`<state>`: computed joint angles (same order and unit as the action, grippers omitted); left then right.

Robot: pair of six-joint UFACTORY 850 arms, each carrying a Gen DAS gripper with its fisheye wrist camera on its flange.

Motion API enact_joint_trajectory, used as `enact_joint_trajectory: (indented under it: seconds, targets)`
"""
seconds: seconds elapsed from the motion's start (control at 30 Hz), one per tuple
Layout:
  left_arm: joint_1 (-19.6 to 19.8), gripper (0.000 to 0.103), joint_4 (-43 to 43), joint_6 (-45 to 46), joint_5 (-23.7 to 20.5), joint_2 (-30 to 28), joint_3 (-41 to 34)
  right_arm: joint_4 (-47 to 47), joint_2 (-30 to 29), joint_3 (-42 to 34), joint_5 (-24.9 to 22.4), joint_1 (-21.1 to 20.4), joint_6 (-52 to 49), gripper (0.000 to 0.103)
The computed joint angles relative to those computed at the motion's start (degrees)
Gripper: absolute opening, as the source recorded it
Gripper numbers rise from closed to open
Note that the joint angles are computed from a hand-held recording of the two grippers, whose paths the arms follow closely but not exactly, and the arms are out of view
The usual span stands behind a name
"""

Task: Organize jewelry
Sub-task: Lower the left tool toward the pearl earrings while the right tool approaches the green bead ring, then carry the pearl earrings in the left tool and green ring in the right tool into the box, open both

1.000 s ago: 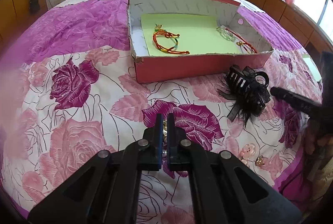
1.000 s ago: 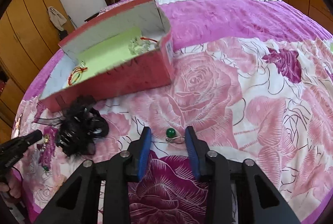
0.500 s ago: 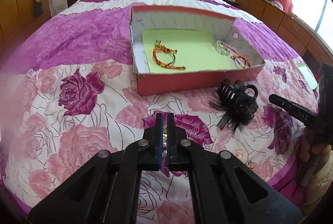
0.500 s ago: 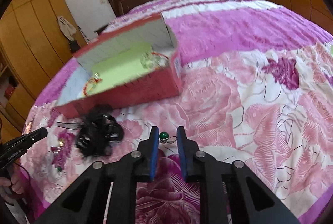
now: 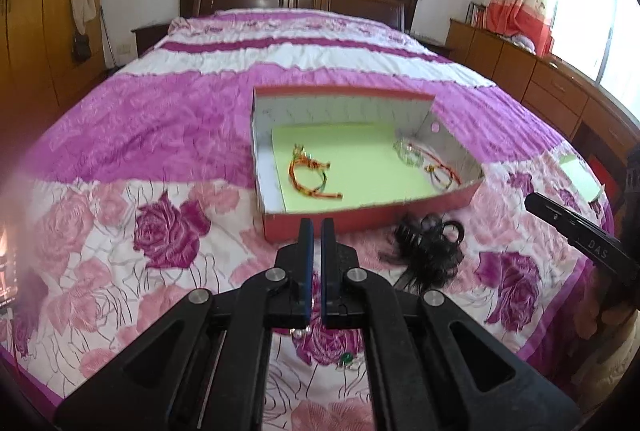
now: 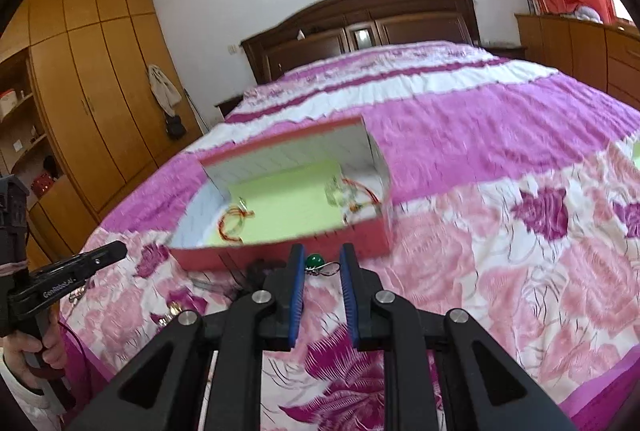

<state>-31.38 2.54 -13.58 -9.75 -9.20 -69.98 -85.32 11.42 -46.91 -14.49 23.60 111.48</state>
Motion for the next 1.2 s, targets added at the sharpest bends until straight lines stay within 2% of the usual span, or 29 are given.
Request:
enact_joint_trajectory:
  seconds: [0.2,0.3,0.4,0.53,0.67,0.9,1.03,1.2]
  targets:
    - [-0.16,0.000,5.09,-5.32,1.66,-1.31,-1.99,-5.50,-1.63,-2.14,-0.41,0.00,3.87,0.019]
    - [-0.53,0.000,14.89,-14.57,2.39,-2.58,-3.53,-7.11,-2.85,-3.43,-0.09,-0.44,4.94,0.019]
    - [-0.73,0.000,20.13,-19.53,3.09,-3.69,-4.87,-10.12,-4.35,-4.83,-0.36,-0.69,7.17,0.019]
    - [-1.10,0.000,35.91,-34.29,3.56,-5.50,-6.76,-15.12,-6.64,-6.91,-0.60,-1.13,11.09,0.019]
    - [-0.72,0.000,30.53,-28.87,4.86,-7.80,-9.05,-16.63,-9.52,-9.63,-0.99,-1.48,10.85,0.020]
    - [-0.50,0.000,37.89,-36.77,4.14,-12.66,-13.58,-14.57,-14.71,-14.04,0.97,-2.79,7.56,0.020]
    - [-0.19,0.000,26.69,-26.40,2.81,-15.52,-16.13,-5.76,-17.84,-16.19,2.59,-3.81,-0.77,0.020]
    - [0.02,0.000,12.92,-13.09,-0.85,-18.86,-18.79,13.18,-21.41,-18.44,4.24,-5.11,-18.63,0.020]
